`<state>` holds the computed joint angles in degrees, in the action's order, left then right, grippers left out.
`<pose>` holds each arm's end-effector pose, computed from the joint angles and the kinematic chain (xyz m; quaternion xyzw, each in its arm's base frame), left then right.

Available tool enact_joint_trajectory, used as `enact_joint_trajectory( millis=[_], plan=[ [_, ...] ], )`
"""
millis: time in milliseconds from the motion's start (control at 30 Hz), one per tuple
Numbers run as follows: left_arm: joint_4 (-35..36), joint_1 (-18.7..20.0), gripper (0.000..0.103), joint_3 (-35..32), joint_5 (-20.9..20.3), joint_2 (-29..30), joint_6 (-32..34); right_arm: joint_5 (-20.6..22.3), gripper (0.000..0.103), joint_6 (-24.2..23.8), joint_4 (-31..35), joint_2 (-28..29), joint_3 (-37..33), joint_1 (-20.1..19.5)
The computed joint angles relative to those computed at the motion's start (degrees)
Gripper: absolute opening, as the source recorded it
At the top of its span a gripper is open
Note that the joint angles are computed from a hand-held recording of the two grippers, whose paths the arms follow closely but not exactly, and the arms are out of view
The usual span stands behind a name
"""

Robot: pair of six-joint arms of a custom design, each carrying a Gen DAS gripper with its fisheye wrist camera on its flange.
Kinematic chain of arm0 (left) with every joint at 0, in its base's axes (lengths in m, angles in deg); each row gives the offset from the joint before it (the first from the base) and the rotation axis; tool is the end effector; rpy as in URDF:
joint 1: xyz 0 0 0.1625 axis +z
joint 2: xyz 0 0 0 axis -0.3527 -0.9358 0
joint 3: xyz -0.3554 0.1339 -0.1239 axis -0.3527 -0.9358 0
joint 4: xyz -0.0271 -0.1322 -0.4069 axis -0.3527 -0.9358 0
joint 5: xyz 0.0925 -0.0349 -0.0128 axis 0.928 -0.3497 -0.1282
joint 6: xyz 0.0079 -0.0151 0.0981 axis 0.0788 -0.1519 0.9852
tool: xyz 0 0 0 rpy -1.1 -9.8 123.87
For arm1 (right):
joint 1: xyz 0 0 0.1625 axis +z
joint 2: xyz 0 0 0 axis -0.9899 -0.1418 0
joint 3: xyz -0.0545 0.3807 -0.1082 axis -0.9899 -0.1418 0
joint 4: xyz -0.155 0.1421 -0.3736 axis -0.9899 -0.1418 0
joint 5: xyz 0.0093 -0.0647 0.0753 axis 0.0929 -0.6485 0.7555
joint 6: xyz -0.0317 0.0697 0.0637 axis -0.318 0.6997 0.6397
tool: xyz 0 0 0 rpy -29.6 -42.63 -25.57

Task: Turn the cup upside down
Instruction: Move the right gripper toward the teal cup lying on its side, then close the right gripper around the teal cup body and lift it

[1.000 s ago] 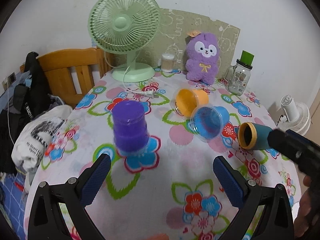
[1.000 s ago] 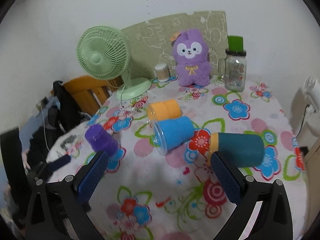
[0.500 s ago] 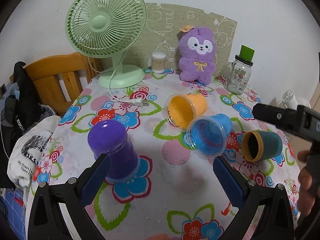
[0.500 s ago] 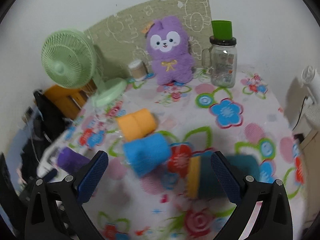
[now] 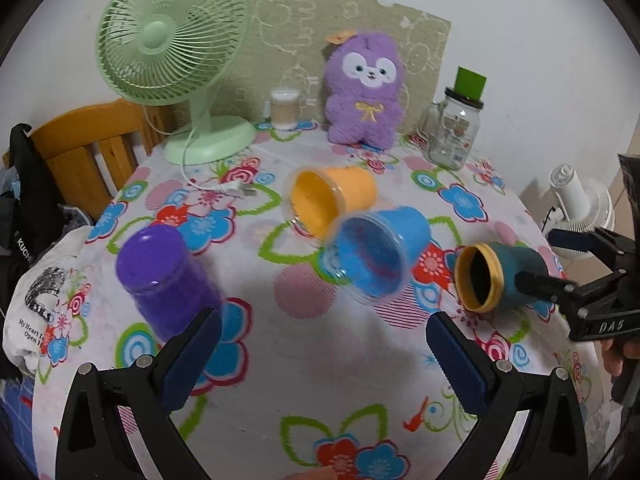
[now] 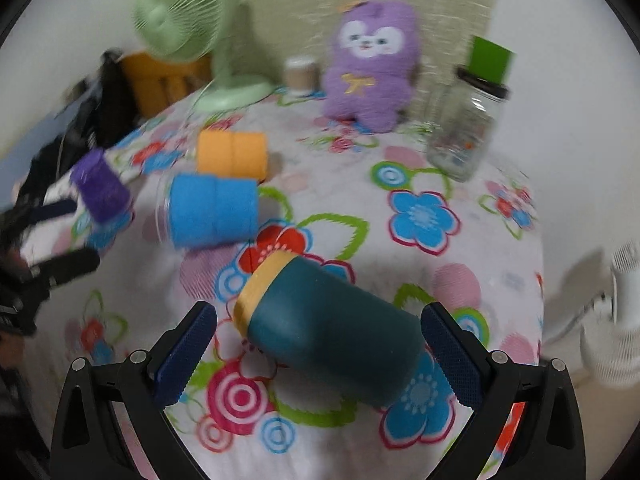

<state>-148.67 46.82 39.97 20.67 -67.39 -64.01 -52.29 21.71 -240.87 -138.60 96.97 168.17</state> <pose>-0.4002 -0.3959 0.0121 0.4398 0.8662 -0.1636 0.1718 0.0517 -0.2775 0.3613 0.0382 -0.8528 0.3182 0.4123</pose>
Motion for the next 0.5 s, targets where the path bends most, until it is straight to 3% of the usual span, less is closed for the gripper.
enact_joint_trajectory(
  millis=[200,500],
  plan=[
    [1.45,-1.15,0.103,-1.21,-0.16,1.90,-2.56,4.69,0.103,-10.27,5.05,0.24,-1.53,-4.31],
    [8.07,-1.66,0.103,-4.91,-2.95,6.14,-8.96,12.35,0.103,-16.96,17.30,-0.27,-5.14,-10.21]
  ],
)
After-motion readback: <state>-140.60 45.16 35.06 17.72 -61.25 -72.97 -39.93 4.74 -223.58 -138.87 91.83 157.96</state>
